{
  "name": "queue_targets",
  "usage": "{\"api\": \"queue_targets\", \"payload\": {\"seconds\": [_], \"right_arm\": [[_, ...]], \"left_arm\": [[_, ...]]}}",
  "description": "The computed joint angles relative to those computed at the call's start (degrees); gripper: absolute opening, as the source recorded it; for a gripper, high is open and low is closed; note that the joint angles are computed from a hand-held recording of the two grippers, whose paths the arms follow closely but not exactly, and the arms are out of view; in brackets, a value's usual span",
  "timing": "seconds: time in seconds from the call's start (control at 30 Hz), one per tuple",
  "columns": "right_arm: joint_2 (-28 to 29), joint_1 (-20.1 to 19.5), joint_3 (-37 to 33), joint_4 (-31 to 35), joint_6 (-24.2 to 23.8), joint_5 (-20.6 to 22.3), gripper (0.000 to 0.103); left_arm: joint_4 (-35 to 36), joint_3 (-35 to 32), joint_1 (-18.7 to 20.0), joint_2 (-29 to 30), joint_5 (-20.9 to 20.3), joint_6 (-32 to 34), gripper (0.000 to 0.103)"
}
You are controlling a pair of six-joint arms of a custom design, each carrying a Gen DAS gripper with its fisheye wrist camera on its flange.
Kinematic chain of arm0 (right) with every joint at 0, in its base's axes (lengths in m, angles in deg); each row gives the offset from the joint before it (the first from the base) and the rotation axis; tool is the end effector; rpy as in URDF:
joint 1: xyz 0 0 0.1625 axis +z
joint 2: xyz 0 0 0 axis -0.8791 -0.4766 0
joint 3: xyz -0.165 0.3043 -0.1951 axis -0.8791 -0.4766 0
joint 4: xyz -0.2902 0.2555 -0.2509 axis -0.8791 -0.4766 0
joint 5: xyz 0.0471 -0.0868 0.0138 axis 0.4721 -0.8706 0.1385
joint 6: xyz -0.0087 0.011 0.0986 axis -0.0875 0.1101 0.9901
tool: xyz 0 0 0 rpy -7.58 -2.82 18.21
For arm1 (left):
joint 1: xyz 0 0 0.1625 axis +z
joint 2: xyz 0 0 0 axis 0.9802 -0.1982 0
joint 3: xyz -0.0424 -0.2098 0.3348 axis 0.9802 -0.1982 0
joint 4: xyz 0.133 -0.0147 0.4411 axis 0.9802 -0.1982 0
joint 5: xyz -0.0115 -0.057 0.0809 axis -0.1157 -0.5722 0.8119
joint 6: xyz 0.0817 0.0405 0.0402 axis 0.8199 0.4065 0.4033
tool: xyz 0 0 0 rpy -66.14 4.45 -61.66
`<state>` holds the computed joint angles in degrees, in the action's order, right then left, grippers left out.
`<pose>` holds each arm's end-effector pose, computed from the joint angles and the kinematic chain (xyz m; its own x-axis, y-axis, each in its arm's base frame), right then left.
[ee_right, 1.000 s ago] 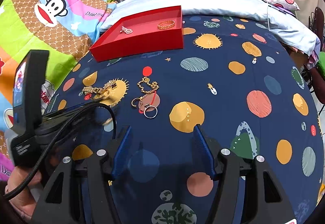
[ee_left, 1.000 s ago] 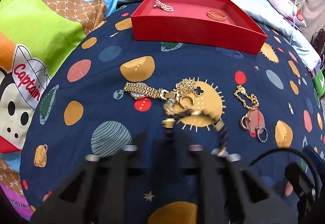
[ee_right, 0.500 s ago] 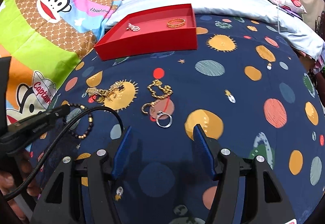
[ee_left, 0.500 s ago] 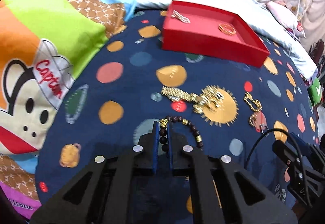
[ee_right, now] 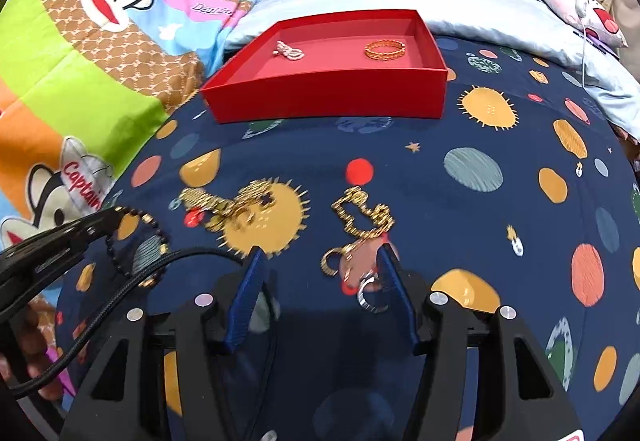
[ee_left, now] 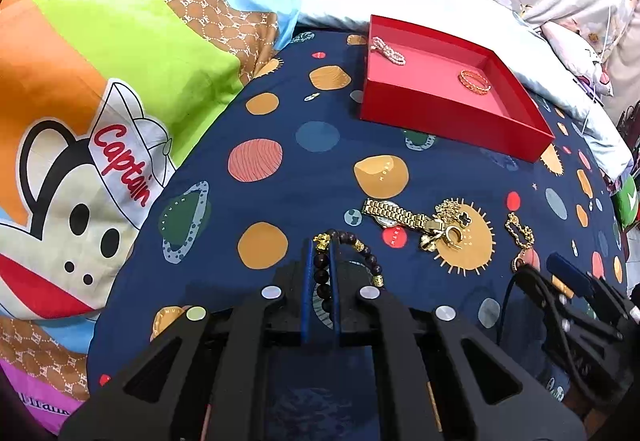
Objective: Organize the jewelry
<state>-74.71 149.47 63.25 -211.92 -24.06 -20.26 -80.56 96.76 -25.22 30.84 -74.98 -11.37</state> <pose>0.0715 -0.8240 0.2521 -0.7896 -0.2803 0.5458 -0.5090 0.7961 -0.3274 -0.3127 -0.7863 0.0418 -0.7297 -0.2594 -0.6326 0.2223 0.7849 -0.5783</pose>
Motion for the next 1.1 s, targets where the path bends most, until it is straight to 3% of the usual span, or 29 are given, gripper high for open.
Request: {"api": "queue_targets", "payload": {"seconds": [0.17,0.37,0.6,1.1], "right_arm": [[2.9,-0.5,-4.7,1.4,1.5,-1.6,0.054],[5.1,-0.7,-8.0,2.5,1.6,-3.1,0.042],[6.2,-0.5,-9.1,1.8,0.1,-4.2,0.007],[3.4,-0.5,-6.6,0.4,1.8,-2.0,0.003]], "left_arm": [[0.1,-0.5,0.4,0.4,-0.8,0.3,0.007],[0.2,-1.5,0.8,1.0,-1.4,0.7,0.007],[0.6,-2.5,0.8,1.6,-1.9,1.3,0.007],[-0.8,-2.1,0.2,1.5,-2.4,2.6,0.007]]}}
